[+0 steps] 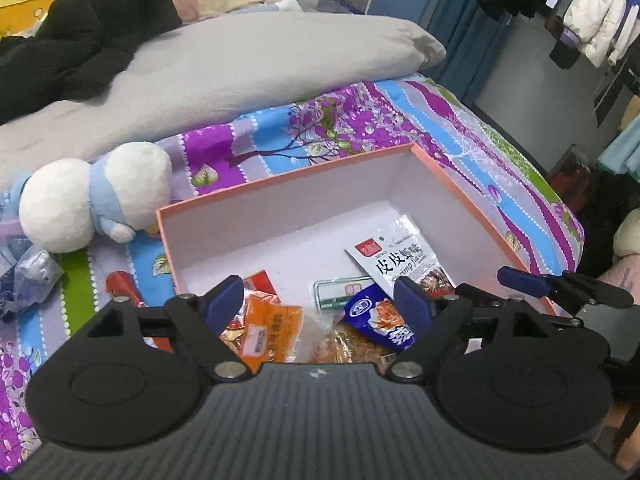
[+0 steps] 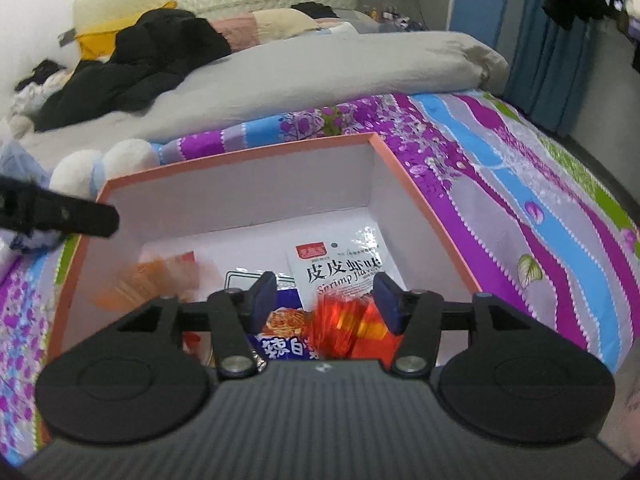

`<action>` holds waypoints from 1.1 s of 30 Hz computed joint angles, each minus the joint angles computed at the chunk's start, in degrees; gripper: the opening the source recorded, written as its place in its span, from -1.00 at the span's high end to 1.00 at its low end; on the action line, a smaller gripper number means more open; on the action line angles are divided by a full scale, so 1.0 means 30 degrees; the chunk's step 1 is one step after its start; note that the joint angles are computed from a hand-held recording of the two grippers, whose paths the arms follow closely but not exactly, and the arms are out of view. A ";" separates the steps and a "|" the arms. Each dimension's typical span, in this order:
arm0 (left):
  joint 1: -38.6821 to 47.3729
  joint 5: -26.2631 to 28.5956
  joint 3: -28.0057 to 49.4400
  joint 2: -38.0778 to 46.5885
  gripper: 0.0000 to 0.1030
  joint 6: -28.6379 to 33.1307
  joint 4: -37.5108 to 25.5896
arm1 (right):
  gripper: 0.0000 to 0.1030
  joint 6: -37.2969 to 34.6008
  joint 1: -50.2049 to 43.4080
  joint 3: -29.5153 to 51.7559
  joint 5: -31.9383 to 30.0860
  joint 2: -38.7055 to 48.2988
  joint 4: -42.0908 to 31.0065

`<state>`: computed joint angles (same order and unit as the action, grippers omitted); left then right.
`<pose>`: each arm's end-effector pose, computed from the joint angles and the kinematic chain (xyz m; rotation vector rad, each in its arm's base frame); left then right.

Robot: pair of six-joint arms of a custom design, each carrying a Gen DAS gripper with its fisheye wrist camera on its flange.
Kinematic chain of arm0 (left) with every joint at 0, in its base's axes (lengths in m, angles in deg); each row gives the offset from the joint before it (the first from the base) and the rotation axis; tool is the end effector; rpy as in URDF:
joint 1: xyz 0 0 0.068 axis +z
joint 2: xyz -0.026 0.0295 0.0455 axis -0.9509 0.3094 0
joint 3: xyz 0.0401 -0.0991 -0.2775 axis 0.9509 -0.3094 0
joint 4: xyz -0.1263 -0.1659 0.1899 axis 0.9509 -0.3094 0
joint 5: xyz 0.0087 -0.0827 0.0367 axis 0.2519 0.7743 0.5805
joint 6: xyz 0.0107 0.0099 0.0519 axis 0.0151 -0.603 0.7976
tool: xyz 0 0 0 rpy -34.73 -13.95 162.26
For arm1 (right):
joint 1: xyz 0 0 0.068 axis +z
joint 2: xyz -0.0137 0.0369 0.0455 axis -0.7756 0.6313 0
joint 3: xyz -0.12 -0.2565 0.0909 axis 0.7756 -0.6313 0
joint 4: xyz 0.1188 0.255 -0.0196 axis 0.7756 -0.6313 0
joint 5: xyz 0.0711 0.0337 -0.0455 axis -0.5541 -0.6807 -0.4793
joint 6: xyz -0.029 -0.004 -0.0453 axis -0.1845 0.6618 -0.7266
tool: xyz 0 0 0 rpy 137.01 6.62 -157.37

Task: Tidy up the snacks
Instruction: 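Open both tools to drop the candy and bag into the pink box, then withdraw both tools toward the remaining snacks on the bed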

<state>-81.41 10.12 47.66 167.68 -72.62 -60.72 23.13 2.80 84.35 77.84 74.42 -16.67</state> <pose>0.3576 -0.0728 0.3896 0.5596 2.4372 -0.4778 0.2231 0.2617 0.3377 0.2600 2.2960 -0.1530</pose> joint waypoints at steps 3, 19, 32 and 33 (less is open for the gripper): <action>0.0443 0.0193 0.0055 -0.0357 -0.66 0.0057 -0.0123 | -0.09 0.0192 0.0335 0.0279 0.0442 -0.0039 0.0068; 0.6638 0.5095 -0.1119 -0.4131 -0.66 0.2544 -0.0504 | -0.09 0.0526 0.4761 0.5922 0.5776 0.1964 -0.0878; 1.3943 0.8537 -0.3450 -0.5121 -0.66 0.7273 -0.1992 | -0.09 -0.0587 0.7165 0.8680 0.6965 0.4671 0.0573; 1.4398 0.8708 -0.3653 -0.5117 -0.66 0.7672 -0.2089 | -0.09 -0.0470 0.7344 0.9086 0.7001 0.5017 0.0365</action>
